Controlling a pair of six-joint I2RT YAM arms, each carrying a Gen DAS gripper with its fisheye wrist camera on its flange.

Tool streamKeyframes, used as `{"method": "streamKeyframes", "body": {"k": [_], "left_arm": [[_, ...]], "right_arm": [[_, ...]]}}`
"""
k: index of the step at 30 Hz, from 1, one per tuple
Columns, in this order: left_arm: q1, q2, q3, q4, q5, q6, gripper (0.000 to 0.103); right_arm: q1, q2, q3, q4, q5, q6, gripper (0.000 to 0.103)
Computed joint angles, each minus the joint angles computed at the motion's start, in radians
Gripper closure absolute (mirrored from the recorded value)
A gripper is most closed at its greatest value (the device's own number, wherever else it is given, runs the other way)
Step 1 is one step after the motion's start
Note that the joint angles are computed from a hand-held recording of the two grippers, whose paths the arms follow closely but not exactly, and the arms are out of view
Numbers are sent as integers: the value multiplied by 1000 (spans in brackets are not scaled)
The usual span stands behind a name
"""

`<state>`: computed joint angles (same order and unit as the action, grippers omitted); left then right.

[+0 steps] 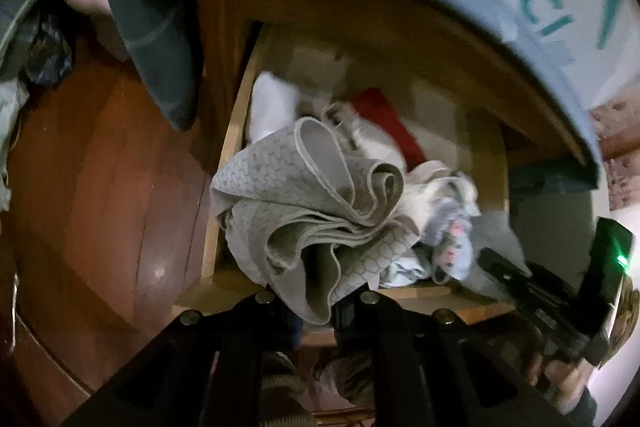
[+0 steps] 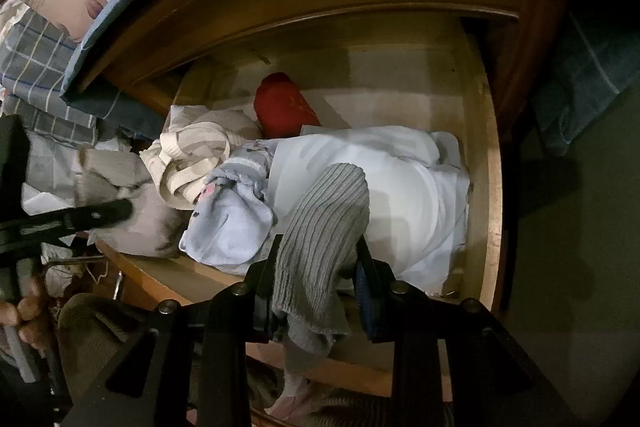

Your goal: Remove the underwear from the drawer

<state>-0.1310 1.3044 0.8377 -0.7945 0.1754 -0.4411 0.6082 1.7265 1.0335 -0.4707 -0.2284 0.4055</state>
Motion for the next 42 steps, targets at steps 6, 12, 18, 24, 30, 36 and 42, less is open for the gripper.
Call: {"method": "streamKeyframes", "body": {"k": [6,12,18,24,30,36,42], "left_arm": [[-49,-132,105,-144,-23,30,93],[-90,-200,332,-296,-40,77,93],[-123,-87,757,-398,-92,136,93],[-138,186,1165,-419,-189,221,93],[-115,466,1403,-412,-229,268,93],[-87,640,1463,-392,-223,229,93],[-78,681,1405,-378,-258,193,93]], "right_arm": [[0,3,6,-6,3,0,75],[-3,1,2,-5,3,-3,75],[-7,4,4,-4,0,-6,75],[-5,3,1,-1,2,-5,75],[-15,-8,-18,19,-16,2,75],[-19,-11,-26,33,-40,6,75],[-25,-9,-31,46,-56,12,75]]}}
